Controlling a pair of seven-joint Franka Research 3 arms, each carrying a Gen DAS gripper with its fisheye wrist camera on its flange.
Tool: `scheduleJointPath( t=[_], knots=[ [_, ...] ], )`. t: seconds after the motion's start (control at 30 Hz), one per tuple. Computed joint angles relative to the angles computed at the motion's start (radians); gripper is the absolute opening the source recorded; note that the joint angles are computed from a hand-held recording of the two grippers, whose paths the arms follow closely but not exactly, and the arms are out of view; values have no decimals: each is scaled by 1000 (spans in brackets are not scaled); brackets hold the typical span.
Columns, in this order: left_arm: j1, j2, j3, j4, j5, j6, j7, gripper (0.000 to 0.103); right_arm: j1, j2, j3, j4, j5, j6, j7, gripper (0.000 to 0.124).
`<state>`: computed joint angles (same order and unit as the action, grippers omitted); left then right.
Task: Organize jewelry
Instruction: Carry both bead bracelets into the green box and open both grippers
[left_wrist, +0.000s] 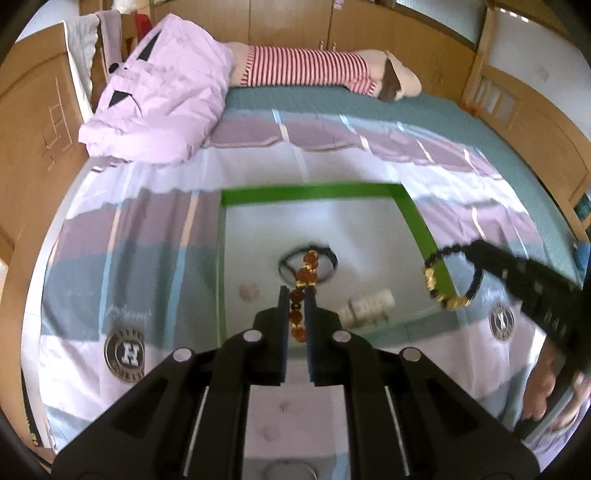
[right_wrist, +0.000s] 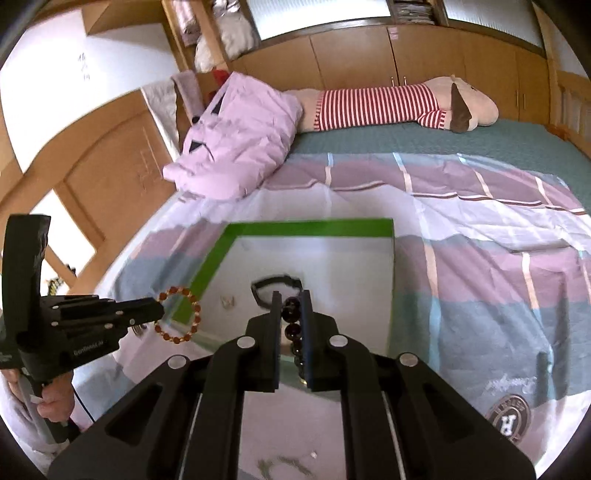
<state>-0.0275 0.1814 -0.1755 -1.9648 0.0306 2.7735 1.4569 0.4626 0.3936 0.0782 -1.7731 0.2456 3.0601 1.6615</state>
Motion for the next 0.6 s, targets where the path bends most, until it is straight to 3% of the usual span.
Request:
scheduleJointPath(
  t=[0.1,0.23,0.3,0.47,0.53,0.57,0.6],
  knots=[
    [16,64,-5,66,-36,-31,7,7,24,39,-29,39,-11,-4,32,9],
    [19,134,12,126,-14,-89,-34,7,80,88,-106,86,-77,-79,108,9],
    [19,156,17,143,6,-102,-50,7,66,98,-92,92,-82,-85,118,9],
    [33,168,1,146,12,-100,-46,7,93,112,-135,101,-143,-109,187,9],
    [27,159,2,126,30,-73,-42,18,97,112,-141,102,-164,-113,205,10],
    [19,155,8,122,48,-67,-48,34,100,110,-145,99,-176,-108,212,10],
    [11,150,14,113,70,-51,-54,37,104,106,-149,92,-186,-100,220,19]
  ],
)
